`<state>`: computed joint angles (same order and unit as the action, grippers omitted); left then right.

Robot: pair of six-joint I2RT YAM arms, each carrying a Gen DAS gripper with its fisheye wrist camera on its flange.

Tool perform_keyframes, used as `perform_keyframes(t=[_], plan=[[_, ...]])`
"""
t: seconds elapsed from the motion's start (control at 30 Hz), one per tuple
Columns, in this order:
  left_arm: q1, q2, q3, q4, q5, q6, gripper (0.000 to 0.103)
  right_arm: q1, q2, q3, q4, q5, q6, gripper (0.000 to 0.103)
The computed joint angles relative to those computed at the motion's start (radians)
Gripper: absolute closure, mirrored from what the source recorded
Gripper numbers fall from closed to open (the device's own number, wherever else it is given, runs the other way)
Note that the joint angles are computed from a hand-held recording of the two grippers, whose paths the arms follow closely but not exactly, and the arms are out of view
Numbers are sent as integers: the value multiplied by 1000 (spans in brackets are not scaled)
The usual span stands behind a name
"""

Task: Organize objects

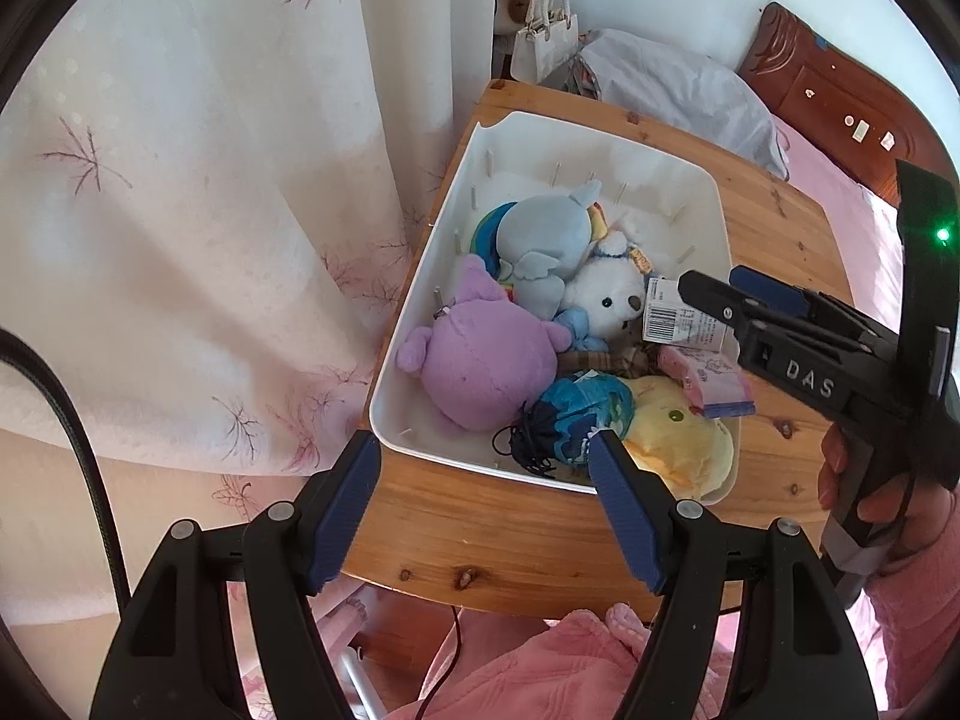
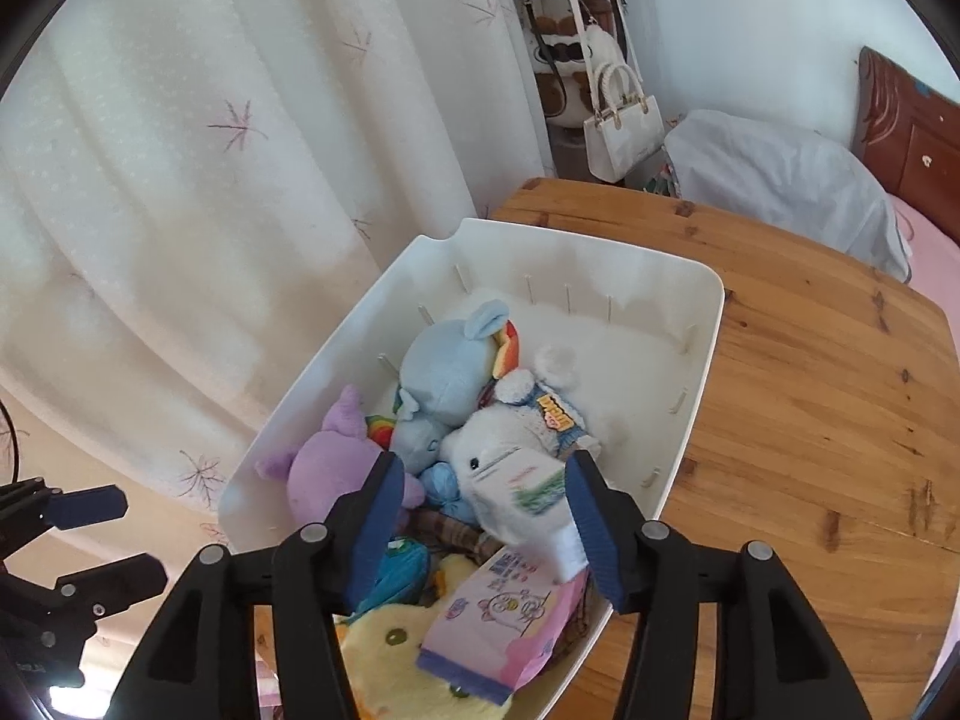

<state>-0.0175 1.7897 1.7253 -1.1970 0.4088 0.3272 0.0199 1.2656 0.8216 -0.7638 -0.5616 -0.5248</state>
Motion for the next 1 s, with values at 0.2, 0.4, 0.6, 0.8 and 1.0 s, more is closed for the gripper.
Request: perform_keyframes(t=[0.2,0.4,0.6,0.8,1.0], plan=[[-25,-43,-31,10,-6,-39,28,-72,-45,37,-140,-37,-93,30],[-61,-99,-57,14,-30,-89,28,-228,-37,95,-354,-88,-228,20],[-121,-145,-85,4,-66,-141,28,-442,-75,100,-501,-68,-436,18],[-178,-200,-107,-11,-68,-181,28,-688,-53,144,-624,-19,-651,18],[-230,-235,-99,-47,-21,-226,28,-912,-14,233,-704,-8,-839,18]])
